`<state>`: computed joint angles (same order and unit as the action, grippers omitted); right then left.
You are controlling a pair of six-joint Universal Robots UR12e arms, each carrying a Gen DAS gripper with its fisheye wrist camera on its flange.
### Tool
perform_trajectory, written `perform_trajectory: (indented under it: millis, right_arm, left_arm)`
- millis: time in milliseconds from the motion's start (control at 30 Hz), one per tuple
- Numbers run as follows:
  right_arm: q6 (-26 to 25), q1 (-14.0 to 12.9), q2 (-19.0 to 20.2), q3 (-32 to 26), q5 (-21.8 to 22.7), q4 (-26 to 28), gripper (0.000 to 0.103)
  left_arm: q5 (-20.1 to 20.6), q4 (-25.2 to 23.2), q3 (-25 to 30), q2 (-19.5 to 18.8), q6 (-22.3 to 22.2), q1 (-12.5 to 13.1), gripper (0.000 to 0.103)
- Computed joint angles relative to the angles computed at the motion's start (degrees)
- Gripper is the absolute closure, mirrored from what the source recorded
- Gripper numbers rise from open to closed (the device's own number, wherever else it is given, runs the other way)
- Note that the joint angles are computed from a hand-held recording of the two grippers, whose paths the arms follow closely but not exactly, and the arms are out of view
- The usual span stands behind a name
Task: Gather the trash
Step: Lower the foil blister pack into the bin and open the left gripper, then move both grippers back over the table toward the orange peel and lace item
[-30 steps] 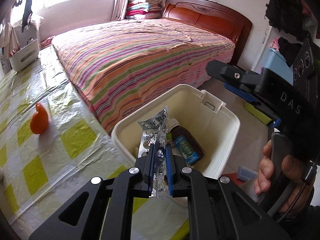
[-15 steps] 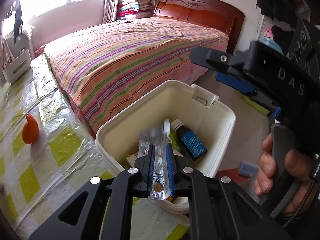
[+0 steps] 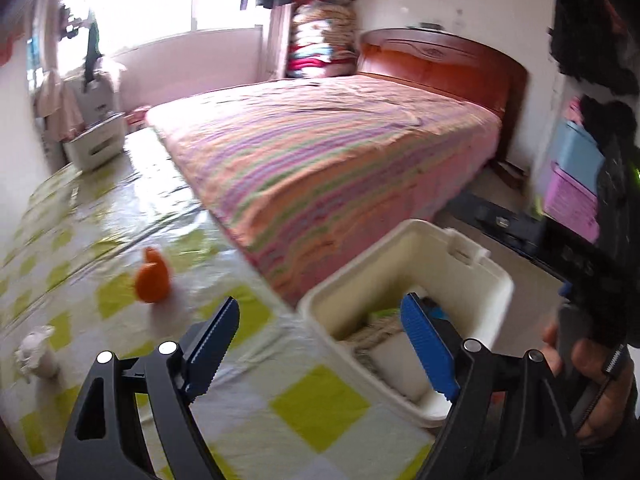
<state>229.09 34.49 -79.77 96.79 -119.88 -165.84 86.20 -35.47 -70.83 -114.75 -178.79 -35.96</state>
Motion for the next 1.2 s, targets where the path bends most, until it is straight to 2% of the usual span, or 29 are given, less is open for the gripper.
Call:
perform_trajectory:
  millis: [233, 633, 800, 967, 1200]
  right_arm:
    - [-1.34, 0.36, 1.57, -2.01, 2.65, 0.82, 0.031]
    - [-4.20, 0.60, 5.02, -6.51, 8.53, 3.57, 0.029]
    - [-6.26, 0.34, 7.67, -10.54, 12.66, 5.81, 0.029]
    - [-9.37, 0.35, 11.23, -16.11, 16.63, 9.85, 0.028]
    - [-15.45, -0.15, 17.18, -25.61, 21.03, 17.57, 0.026]
  left_arm:
    - [6.75, 1.05, -1.70, 1.09, -1.44, 1.16, 0.022]
    - [12.97, 2.39, -4.91, 3.55, -2.77, 3.64, 0.022]
    - [16.90, 1.43, -5.79, 4.26, -4.91, 5.43, 0.022]
    - [18.68, -1.38, -6.23, 4.61, -7.73, 7.61, 0.023]
    - [20.40, -4.39, -6.62, 4.50, -6.67, 9.21, 0.022]
